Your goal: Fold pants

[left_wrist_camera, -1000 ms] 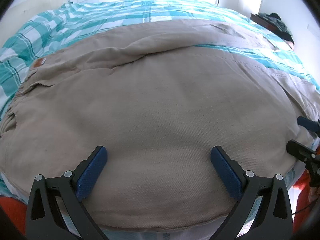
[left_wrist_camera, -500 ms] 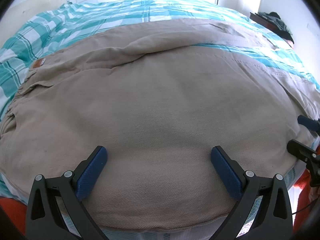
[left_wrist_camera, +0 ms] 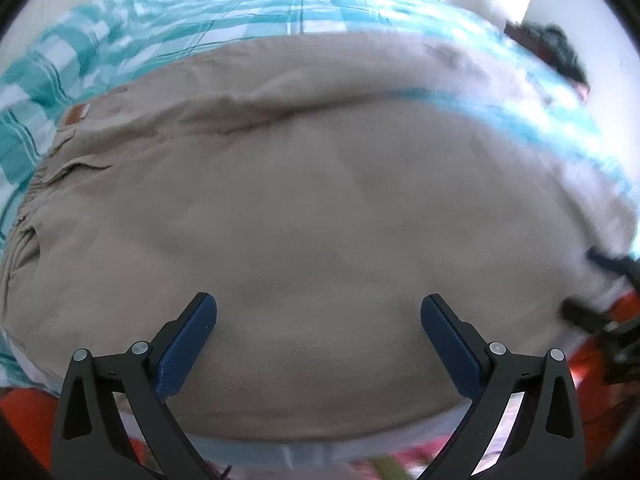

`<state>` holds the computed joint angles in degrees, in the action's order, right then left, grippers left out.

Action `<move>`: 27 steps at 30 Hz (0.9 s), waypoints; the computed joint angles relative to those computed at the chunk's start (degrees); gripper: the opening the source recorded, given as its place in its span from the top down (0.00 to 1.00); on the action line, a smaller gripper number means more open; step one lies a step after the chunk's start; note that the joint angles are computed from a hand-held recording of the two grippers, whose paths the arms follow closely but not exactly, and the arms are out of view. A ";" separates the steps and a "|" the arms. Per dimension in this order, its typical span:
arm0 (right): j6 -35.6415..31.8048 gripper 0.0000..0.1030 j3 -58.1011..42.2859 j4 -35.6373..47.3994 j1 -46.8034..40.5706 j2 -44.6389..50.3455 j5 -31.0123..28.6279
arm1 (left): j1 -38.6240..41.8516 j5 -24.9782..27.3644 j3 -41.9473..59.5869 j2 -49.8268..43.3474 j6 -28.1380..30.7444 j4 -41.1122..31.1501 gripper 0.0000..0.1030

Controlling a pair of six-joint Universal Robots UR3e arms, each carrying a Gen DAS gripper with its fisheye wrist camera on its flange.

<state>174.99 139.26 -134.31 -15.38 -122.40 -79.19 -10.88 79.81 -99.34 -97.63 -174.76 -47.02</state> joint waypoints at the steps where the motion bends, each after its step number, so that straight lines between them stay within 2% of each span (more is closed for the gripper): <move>1: -1.54 0.00 -2.99 5.28 -1.62 -0.18 1.82 | 2.20 -3.57 1.78 0.80 -0.12 -1.03 0.01; 3: -8.61 0.01 -9.77 18.15 -9.30 -1.25 10.89 | 4.41 -5.15 8.76 -1.60 -1.80 -0.76 0.01; 5: -12.96 0.00 -16.47 22.08 -14.14 2.38 16.35 | 5.27 -3.35 19.98 -9.31 -4.63 0.30 0.01; 6: -12.81 0.00 -20.45 20.32 -14.46 6.77 17.00 | 5.46 -1.88 25.98 -14.87 -5.87 1.89 0.00; 7: -11.49 0.00 -25.82 18.72 -13.44 12.77 16.29 | 5.32 -0.24 31.98 -18.89 -6.64 -0.55 0.01; 9: -7.86 0.00 -35.99 12.63 -12.12 24.76 17.82 | 5.19 5.02 43.98 -30.86 -9.25 1.71 0.01; 11: -5.74 0.00 -46.93 9.18 -10.15 36.76 22.00 | 5.29 9.05 55.72 -40.85 -9.39 -2.72 0.01; 13: -1.52 0.00 -58.39 6.34 -6.81 48.76 24.16 | 5.74 11.00 61.63 -47.14 -8.45 -6.78 0.01; 14: -0.75 0.00 -64.39 6.25 -5.50 54.76 25.59 | 6.57 10.73 60.99 -49.14 -6.95 -7.71 0.01; 15: 1.54 0.00 -70.23 5.64 -3.90 60.76 26.55 | 7.24 9.18 57.94 -48.76 -6.25 -5.41 0.01; 17: 0.10 0.00 -81.61 10.84 -2.01 70.20 28.45 | 7.47 8.59 49.70 -45.71 -6.22 2.72 0.01; 20: -8.39 0.01 -95.50 20.67 -0.99 80.93 25.91 | 7.35 8.70 47.70 -45.21 -6.27 4.95 0.01; 23: -16.40 0.01 -95.23 22.14 -6.32 82.70 21.69 | 7.14 8.84 47.40 -45.58 -6.50 6.48 0.01; 27: -18.83 0.01 -95.06 19.54 -20.07 84.61 16.69 | 7.21 9.18 45.74 -45.53 -6.23 9.07 0.01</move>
